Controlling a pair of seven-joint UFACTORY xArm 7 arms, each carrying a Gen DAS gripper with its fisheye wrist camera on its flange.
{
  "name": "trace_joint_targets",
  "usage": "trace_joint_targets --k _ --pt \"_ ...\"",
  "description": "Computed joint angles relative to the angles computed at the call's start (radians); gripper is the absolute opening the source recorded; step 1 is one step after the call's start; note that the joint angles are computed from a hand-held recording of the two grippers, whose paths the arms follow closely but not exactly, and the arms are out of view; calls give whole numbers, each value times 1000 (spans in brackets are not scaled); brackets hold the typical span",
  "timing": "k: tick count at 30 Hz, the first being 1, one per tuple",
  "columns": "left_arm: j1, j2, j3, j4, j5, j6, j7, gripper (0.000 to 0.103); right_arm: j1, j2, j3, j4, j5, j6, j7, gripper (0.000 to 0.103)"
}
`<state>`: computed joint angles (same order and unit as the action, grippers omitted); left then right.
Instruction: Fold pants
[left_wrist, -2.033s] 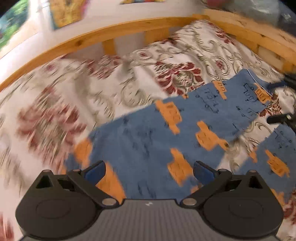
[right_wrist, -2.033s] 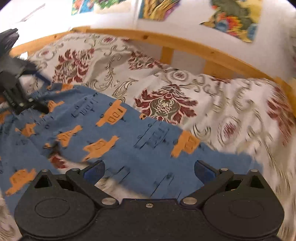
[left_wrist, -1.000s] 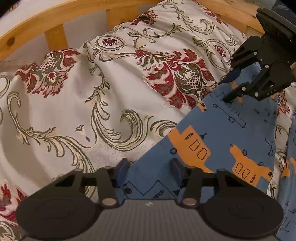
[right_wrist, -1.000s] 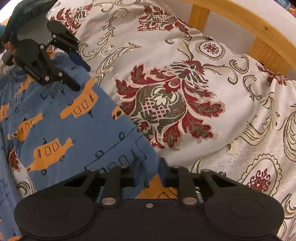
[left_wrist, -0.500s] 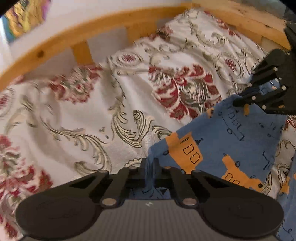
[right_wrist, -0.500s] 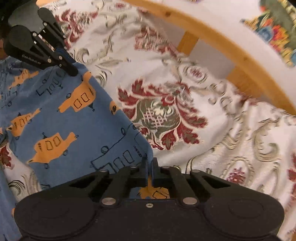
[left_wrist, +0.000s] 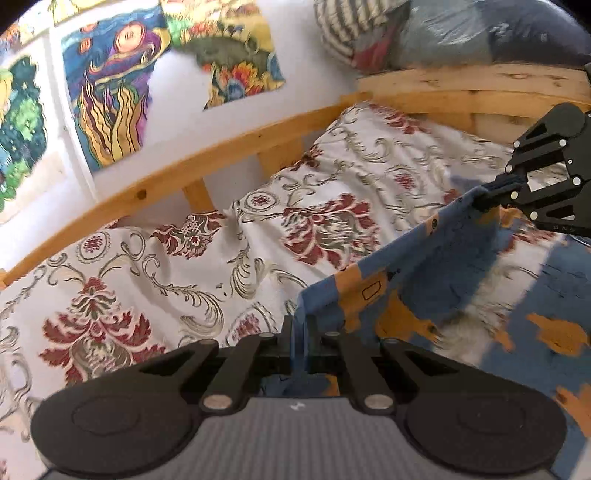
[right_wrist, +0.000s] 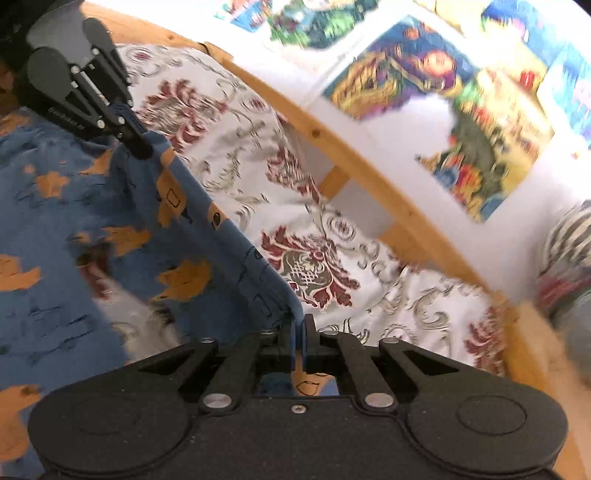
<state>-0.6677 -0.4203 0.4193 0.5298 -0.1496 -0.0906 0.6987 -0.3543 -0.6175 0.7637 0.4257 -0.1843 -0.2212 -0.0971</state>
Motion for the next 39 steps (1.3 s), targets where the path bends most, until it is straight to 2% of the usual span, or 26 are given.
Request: trace_joint_targets --k 4,7,12,14,20,25,29,31,35,37,39 --pt "151 -189 -143 -144 19 75 -36 3 189 -185 -64 -122 21 85 76 2" --pt "238 -346 -229 -253 39 161 -52 3 325 -319 -73 -193 42 204 182 2" --pt "305 -609 -300 -407 45 333 -77 3 502 -475 -24 -263 65 411 368 2" --pt "320 -676 -318 -449 52 376 -78 3 553 -504 2 -276 72 474 442 2" --pt "346 -780 -320 -502 57 493 -58 3 640 -507 29 -283 52 581 581 2" --pt "355 -727 -329 -494 49 517 -54 4 653 -456 22 -295 9 575 648 3" --pt "356 -704 -329 -483 43 534 -50 7 659 -423 -2 -299 -29 570 690 12" --pt "355 -704 -319 -472 38 565 -39 13 674 -412 -16 -301 -42 578 714 13" --pt "366 -709 -309 -442 24 635 -18 25 714 -408 -74 -306 -63 599 751 24" --pt "371 -723 -297 -414 3 708 -20 46 761 -421 -126 -315 -66 622 756 38" --pt "372 -748 -276 -387 -30 790 -20 57 810 -449 -167 -325 -68 650 771 61"
